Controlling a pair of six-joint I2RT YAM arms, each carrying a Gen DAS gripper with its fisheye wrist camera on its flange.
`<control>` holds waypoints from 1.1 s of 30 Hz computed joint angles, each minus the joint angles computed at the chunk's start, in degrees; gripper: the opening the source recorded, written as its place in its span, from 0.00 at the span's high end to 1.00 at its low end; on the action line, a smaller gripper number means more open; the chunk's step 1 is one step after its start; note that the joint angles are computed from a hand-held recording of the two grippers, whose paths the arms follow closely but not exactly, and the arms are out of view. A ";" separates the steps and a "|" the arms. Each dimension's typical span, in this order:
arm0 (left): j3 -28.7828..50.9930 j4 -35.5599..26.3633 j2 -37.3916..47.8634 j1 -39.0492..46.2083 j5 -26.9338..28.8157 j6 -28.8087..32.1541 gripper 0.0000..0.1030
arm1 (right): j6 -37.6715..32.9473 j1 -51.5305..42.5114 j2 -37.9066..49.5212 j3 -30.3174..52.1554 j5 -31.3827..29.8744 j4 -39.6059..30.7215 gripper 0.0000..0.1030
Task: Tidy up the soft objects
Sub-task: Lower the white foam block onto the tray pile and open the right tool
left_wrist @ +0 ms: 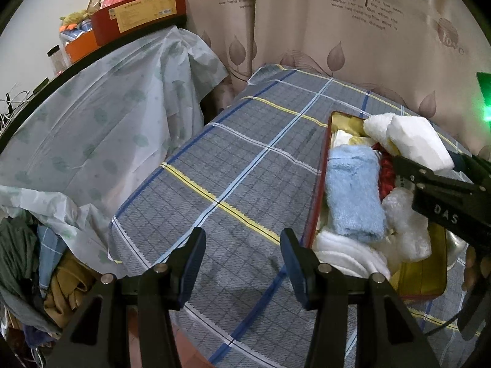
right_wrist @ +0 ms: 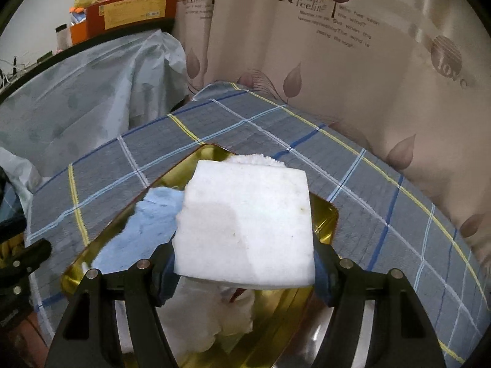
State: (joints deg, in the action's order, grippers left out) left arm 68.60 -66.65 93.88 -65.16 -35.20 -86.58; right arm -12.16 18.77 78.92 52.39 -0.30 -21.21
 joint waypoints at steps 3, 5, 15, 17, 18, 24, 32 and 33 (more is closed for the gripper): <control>-0.41 0.68 -0.24 0.35 0.44 0.37 0.50 | -0.14 0.10 0.62 0.45 0.00 0.23 0.35; -0.42 0.61 -0.23 0.42 0.35 0.30 0.50 | -0.02 0.19 0.15 0.21 -0.39 0.47 0.35; -0.02 0.11 -0.06 -0.51 -0.20 0.08 0.50 | 1.81 0.37 -3.36 -2.15 -2.31 0.27 0.27; 0.51 -0.15 0.34 -0.68 -0.33 0.11 0.50 | 2.25 -0.12 -4.51 -2.55 -3.25 -0.34 0.23; 0.68 -0.14 0.43 -0.79 -0.38 0.16 0.50 | 2.45 -0.35 -4.83 -2.64 -3.46 -0.46 0.20; 1.85 -0.76 0.97 -1.37 -0.92 -0.01 0.50 | 3.77 -1.02 -7.72 -3.60 -4.21 -1.82 0.12; 4.37 -2.89 2.17 -2.76 -2.12 -0.39 0.50 | 6.37 -3.52 -15.24 -6.03 -5.92 -5.26 0.04; 5.06 -3.56 2.60 -3.02 -2.37 -0.43 0.50 | 6.78 -3.73 -16.39 -6.52 -5.55 -5.91 0.03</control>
